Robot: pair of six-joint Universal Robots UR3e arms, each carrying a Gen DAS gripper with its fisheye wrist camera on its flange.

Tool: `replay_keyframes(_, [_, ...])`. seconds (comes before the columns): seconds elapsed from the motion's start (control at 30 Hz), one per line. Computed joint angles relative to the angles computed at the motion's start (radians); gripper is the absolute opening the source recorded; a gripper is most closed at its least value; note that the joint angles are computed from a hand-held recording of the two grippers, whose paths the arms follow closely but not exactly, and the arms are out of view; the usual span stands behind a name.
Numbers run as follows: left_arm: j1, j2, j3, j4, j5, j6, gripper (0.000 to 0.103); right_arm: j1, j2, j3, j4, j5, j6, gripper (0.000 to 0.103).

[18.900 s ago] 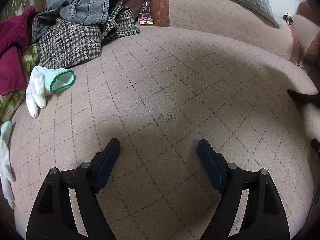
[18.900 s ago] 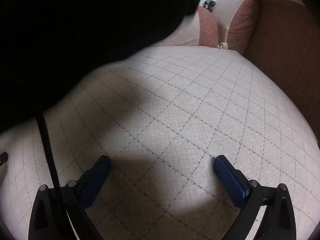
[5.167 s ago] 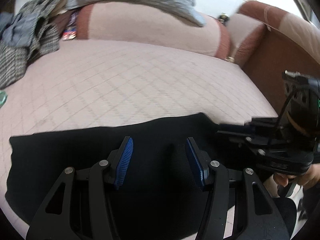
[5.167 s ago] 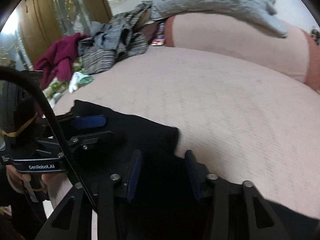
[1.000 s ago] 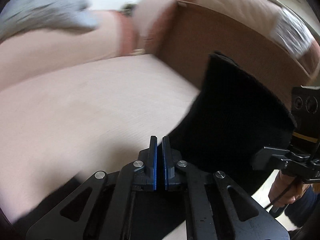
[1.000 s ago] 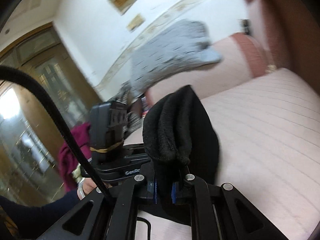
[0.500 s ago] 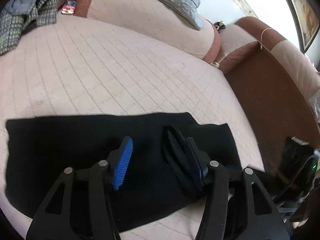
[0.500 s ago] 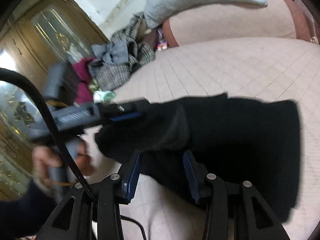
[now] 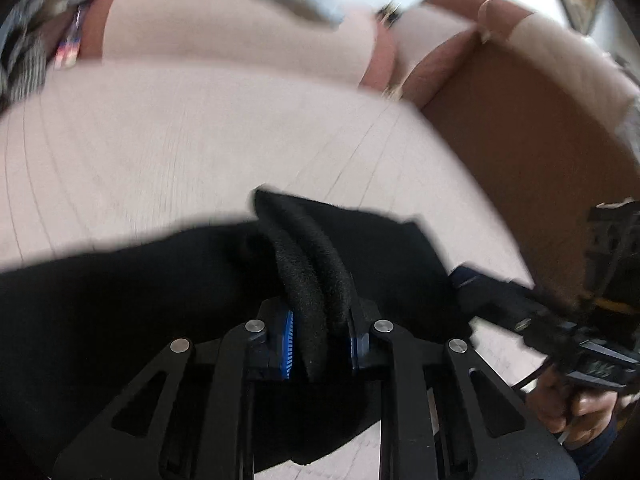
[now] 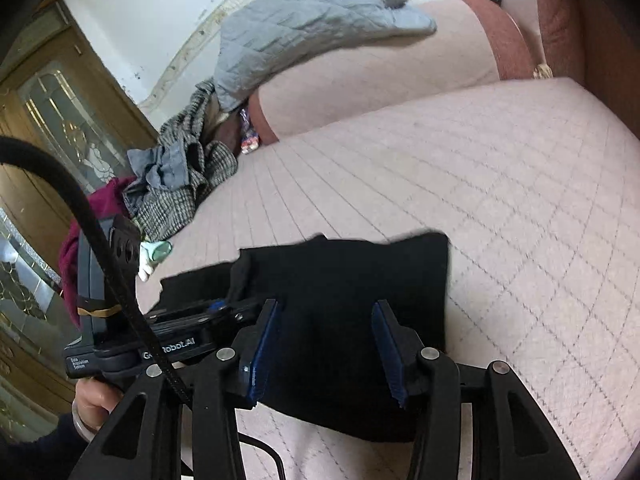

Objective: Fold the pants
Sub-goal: 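Lower the folded leg onto the pants and release with both grippers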

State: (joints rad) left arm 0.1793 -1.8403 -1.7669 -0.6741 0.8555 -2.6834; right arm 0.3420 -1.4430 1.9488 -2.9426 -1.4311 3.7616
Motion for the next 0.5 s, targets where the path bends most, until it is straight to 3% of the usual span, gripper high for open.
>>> replay_keyframes(0.1, [0.008,0.02,-0.006,0.03,0.03,0.016,0.018,-0.018,-0.033,0.034,-0.014,0.018,-0.012,0.046])
replay_keyframes(0.23, [0.011,-0.015,-0.023,0.005,0.119,0.009,0.019,-0.018,0.077,-0.053,0.09,0.06,-0.026,0.046])
replay_keyframes(0.4, [0.058,0.025,-0.078,0.034,0.138,-0.004,0.047,0.015,0.117,-0.144,0.171,0.02,-0.015,0.046])
replay_keyframes(0.5, [0.096,0.068,-0.12,0.042,0.128,0.006,0.048,0.057,0.138,-0.213,0.215,-0.032,-0.031,0.046])
